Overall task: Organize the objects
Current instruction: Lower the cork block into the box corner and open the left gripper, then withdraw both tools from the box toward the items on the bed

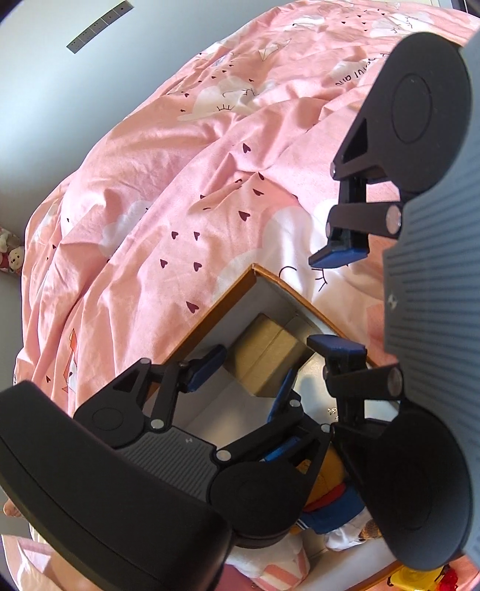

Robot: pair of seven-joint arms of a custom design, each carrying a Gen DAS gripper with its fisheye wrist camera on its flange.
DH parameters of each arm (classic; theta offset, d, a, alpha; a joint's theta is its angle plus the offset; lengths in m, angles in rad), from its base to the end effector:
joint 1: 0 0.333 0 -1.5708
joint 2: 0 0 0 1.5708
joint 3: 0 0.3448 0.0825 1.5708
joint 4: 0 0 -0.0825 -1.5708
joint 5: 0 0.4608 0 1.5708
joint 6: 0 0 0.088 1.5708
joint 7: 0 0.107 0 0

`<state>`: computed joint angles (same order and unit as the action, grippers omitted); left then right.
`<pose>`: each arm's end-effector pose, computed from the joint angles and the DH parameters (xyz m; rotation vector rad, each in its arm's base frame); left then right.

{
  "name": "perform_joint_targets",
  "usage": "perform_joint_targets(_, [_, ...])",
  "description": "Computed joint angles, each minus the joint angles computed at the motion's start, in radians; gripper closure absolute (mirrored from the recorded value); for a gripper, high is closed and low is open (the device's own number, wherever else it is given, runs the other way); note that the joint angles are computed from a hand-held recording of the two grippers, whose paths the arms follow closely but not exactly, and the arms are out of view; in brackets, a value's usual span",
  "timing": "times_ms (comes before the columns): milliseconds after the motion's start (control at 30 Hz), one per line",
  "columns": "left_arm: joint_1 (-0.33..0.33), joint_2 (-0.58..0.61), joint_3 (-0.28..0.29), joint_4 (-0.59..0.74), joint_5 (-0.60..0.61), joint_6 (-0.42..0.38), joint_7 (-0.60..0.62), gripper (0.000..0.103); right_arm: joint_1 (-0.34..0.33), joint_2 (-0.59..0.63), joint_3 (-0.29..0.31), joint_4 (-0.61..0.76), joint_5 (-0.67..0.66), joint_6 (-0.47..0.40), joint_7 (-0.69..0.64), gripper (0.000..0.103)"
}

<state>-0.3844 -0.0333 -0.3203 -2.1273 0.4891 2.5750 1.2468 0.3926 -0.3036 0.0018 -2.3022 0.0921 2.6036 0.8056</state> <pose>0.4802 -0.4204 0.4646 -1.0652 2.3997 -0.4746 0.5199 0.2144 0.5326 -2.5974 0.6294 -0.6342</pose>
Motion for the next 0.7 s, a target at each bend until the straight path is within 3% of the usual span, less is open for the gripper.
perform_joint_targets(133, [0.004, -0.029, -0.006, -0.017, 0.007, -0.023, -0.066, 0.033, 0.000, -0.004, -0.001, -0.004, -0.001, -0.004, -0.004, 0.061])
perform_joint_targets(233, [0.003, -0.036, -0.005, -0.009, -0.089, -0.070, -0.046, 0.038, -0.001, 0.001, 0.000, 0.004, 0.008, -0.030, 0.011, 0.063])
perform_joint_targets(300, [0.001, -0.026, -0.007, 0.009, -0.135, -0.115, -0.039, 0.065, -0.005, 0.010, 0.006, 0.016, 0.006, -0.059, 0.030, 0.063])
perform_joint_targets(367, [-0.001, -0.020, -0.007, 0.014, -0.152, -0.122, -0.035, 0.072, -0.011, 0.015, 0.014, 0.022, -0.002, -0.074, 0.052, 0.065])
perform_joint_targets(600, [-0.001, -0.011, 0.000, 0.006, -0.211, -0.055, -0.040, 0.081, -0.012, 0.015, 0.020, 0.019, -0.008, -0.085, 0.073, 0.068])
perform_joint_targets(700, [-0.003, 0.001, -0.006, 0.021, -0.142, -0.072, -0.095, 0.081, -0.012, 0.012, 0.020, 0.017, -0.010, -0.085, 0.080, 0.068])
